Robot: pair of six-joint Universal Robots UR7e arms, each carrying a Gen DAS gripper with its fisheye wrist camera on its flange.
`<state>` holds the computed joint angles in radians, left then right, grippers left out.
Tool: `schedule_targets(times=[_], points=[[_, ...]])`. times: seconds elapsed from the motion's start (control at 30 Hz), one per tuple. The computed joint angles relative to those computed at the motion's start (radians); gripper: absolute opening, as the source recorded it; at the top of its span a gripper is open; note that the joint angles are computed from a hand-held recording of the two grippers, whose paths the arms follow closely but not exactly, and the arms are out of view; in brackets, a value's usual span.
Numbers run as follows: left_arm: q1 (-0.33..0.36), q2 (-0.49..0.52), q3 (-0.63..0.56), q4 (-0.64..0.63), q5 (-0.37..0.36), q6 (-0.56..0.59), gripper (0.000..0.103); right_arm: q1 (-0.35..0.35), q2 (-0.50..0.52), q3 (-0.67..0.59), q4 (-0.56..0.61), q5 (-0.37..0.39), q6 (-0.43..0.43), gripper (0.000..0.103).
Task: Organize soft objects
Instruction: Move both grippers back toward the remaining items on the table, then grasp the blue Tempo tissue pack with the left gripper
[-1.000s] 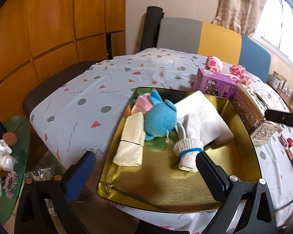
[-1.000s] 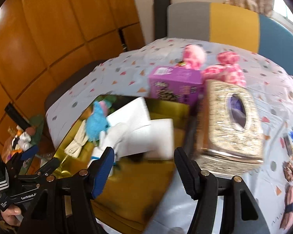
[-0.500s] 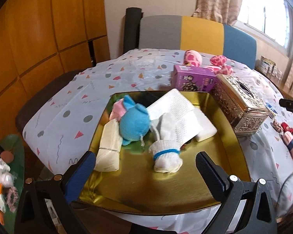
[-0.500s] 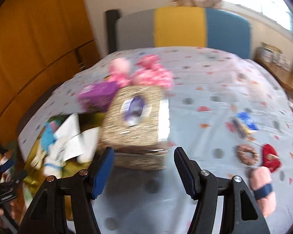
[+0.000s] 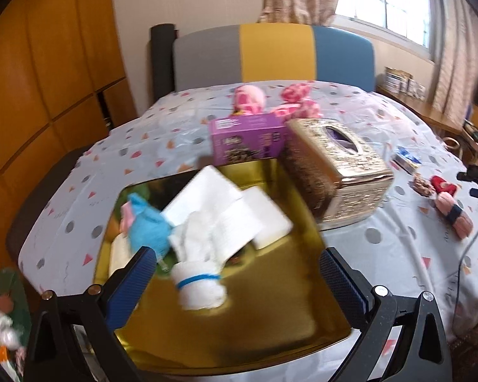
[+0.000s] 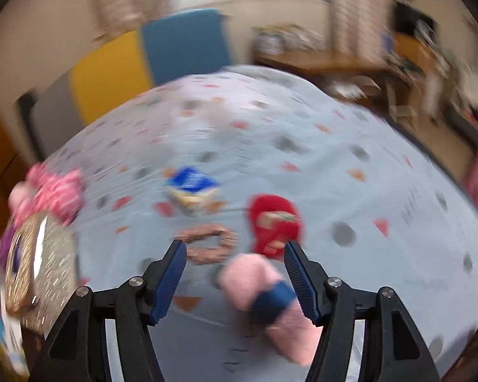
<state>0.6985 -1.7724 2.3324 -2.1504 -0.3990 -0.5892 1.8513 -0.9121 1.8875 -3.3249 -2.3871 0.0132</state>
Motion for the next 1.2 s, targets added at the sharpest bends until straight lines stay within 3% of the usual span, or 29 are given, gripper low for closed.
schedule_targets(times=[0.07, 0.23, 0.33, 0.53, 0.83, 1.07, 1.2], points=[[0.002, 0.037, -0.011, -0.07, -0.031, 0.061, 0.103, -0.031, -0.04, 0.022, 0.019, 0.038, 0.108, 0.064], [-0.005, 0.151, -0.048, -0.253, -0.058, 0.202, 0.103, -0.075, -0.1, 0.063, 0.048, 0.121, 0.245, 0.064], [0.004, 0.228, -0.095, -0.366, -0.143, 0.302, 0.103, -0.08, -0.11, 0.072, 0.043, 0.127, 0.262, 0.064], [0.037, 0.394, -0.231, -0.418, -0.292, 0.359, 0.103, -0.092, -0.132, 0.091, 0.042, 0.178, 0.3, 0.064], [0.087, 0.695, -0.507, -0.339, -0.482, 0.345, 0.103, -0.106, -0.155, 0.112, 0.011, 0.239, 0.322, 0.064], [0.154, 0.942, -0.779, -0.202, -0.557, 0.306, 0.102, -0.112, -0.177, 0.138, -0.053, 0.313, 0.311, 0.064], [0.182, 1.064, -0.925, -0.149, -0.563, 0.315, 0.102, -0.12, -0.185, 0.141, -0.043, 0.372, 0.307, 0.064]])
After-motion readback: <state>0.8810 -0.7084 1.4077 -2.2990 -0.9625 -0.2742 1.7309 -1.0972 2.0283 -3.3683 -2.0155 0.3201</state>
